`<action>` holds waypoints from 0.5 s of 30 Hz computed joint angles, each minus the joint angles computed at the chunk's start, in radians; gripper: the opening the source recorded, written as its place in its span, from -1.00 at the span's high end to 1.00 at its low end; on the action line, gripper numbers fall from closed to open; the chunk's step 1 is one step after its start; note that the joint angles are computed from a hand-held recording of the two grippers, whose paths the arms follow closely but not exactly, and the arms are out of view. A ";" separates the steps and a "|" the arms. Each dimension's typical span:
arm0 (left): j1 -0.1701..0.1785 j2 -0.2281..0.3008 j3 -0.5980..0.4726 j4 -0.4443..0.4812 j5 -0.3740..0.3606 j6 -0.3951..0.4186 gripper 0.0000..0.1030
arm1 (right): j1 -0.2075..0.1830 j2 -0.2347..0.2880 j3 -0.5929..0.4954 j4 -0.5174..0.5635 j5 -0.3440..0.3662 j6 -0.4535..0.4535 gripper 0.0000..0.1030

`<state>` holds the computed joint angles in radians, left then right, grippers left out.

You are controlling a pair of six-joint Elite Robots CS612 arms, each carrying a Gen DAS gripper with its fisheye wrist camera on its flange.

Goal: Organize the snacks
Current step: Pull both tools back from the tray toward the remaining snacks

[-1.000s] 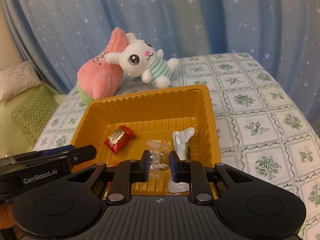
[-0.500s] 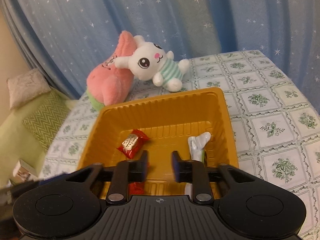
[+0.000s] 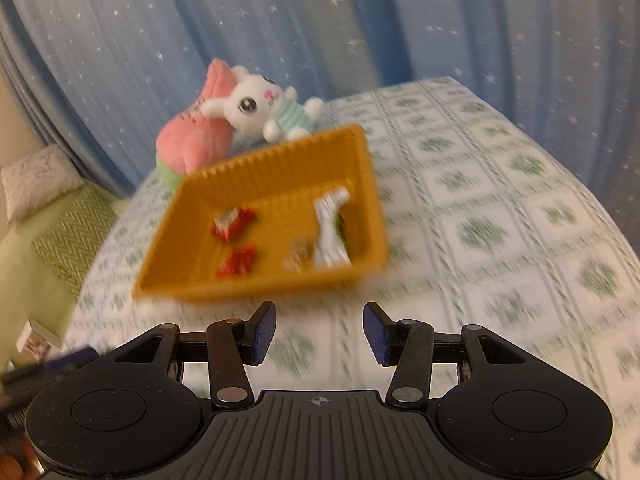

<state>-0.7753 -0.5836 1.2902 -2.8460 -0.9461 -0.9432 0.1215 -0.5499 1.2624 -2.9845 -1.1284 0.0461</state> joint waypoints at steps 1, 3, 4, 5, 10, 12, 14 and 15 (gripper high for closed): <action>-0.007 -0.008 0.012 -0.003 0.005 -0.008 -0.11 | -0.003 -0.014 0.032 -0.018 -0.008 0.004 0.05; -0.022 -0.023 0.036 -0.006 0.015 -0.024 -0.12 | -0.009 -0.041 0.091 -0.056 -0.027 0.008 0.05; -0.029 -0.030 0.047 -0.010 0.019 -0.030 -0.12 | -0.012 -0.055 0.122 -0.077 -0.035 0.011 0.05; -0.037 -0.039 0.060 -0.015 0.024 -0.040 -0.13 | -0.014 -0.067 0.147 -0.092 -0.043 0.015 0.05; -0.072 -0.072 0.111 -0.018 0.054 -0.084 -0.16 | -0.028 -0.120 0.254 -0.145 -0.048 0.003 0.05; -0.084 -0.080 0.124 -0.011 0.064 -0.084 -0.17 | -0.031 -0.137 0.291 -0.167 -0.048 -0.005 0.05; -0.094 -0.086 0.136 -0.007 0.069 -0.092 -0.17 | -0.034 -0.152 0.323 -0.188 -0.051 -0.011 0.05; -0.098 -0.088 0.141 -0.004 0.068 -0.098 -0.17 | -0.035 -0.158 0.338 -0.196 -0.054 -0.016 0.05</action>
